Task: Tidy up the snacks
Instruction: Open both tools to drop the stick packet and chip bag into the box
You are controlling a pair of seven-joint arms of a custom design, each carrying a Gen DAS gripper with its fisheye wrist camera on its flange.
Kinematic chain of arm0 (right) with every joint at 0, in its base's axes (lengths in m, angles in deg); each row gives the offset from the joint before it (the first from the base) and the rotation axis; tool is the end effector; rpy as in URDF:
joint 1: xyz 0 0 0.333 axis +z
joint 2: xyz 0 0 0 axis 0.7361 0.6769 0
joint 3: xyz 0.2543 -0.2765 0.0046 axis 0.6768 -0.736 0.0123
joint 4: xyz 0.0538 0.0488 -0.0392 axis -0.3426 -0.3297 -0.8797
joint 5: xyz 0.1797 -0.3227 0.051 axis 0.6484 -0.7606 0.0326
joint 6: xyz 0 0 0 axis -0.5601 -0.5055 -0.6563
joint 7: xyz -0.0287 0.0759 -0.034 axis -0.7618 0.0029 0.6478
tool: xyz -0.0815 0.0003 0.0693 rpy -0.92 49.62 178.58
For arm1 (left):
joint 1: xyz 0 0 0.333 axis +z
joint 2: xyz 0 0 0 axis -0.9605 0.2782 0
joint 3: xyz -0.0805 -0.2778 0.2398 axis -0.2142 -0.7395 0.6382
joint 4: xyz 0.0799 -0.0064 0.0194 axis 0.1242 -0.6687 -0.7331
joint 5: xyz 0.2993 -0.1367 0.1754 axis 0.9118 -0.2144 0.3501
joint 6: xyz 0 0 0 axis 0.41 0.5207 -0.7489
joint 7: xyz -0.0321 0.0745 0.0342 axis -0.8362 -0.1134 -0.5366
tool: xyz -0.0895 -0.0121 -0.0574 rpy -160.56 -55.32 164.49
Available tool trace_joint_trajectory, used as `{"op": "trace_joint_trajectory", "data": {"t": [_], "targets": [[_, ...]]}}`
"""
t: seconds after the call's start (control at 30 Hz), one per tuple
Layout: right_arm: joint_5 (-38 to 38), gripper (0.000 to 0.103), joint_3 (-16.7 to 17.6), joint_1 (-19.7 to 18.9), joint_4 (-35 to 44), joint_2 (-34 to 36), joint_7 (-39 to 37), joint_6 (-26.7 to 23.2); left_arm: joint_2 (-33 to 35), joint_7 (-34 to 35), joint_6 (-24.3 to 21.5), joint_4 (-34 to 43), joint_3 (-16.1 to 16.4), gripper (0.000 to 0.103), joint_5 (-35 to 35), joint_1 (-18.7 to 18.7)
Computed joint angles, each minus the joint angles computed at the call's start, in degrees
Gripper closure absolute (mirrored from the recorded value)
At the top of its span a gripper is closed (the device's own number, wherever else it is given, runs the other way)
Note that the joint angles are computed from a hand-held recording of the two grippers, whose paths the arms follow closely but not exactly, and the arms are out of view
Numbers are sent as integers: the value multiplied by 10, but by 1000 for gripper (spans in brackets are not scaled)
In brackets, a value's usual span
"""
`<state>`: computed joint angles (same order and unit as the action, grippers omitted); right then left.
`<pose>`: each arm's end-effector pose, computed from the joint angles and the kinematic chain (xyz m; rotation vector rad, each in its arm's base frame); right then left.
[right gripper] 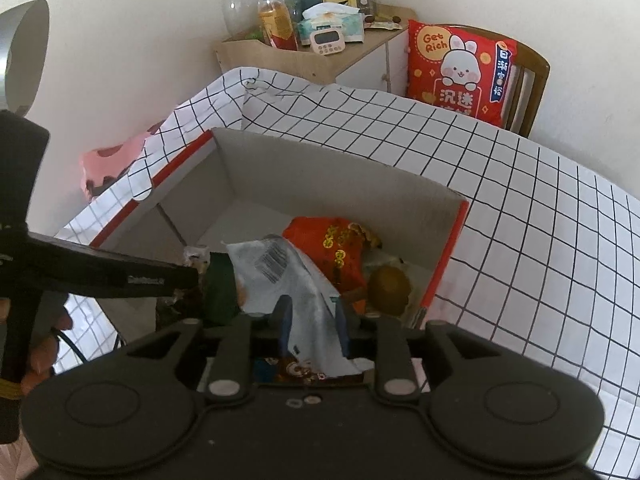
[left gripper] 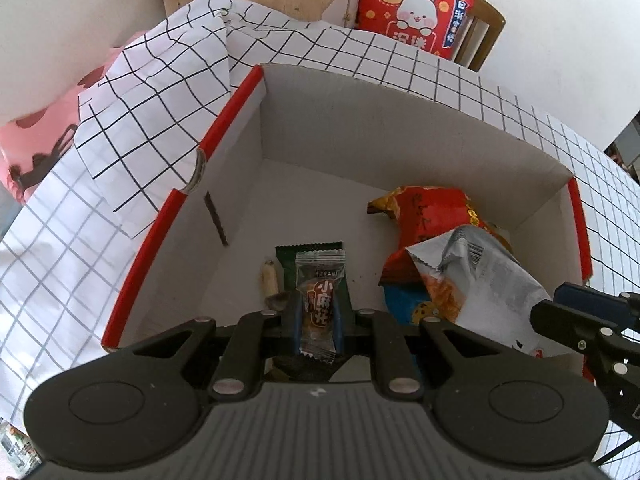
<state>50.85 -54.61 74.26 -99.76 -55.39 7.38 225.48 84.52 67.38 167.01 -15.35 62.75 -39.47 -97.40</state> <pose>0.6331 0.3702 0.3734 -2.1524 1.2764 -0.1111 0.6188 -0.3822 0.3591 -2.2222 1.7057 -0.4743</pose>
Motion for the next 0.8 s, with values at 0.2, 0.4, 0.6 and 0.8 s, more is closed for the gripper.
{"op": "trace_joint_trajectory", "data": {"t": [0.2, 0.4, 0.6, 0.8], "targets": [[15, 75, 10, -9, -10, -9, -6, -3, -11, -17, 9, -14, 5, 86, 12, -7], [32, 66, 18, -16, -31, -22, -20, 11, -26, -48, 14, -32, 10, 85, 33, -15], [58, 61, 33, -30, -54, -40, -46, 24, -46, -81, 38, -56, 11, 76, 62, -19], [96, 59, 52, -47, -72, -58, -80, 37, -64, -112, 39, -68, 13, 75, 93, -31]]}}
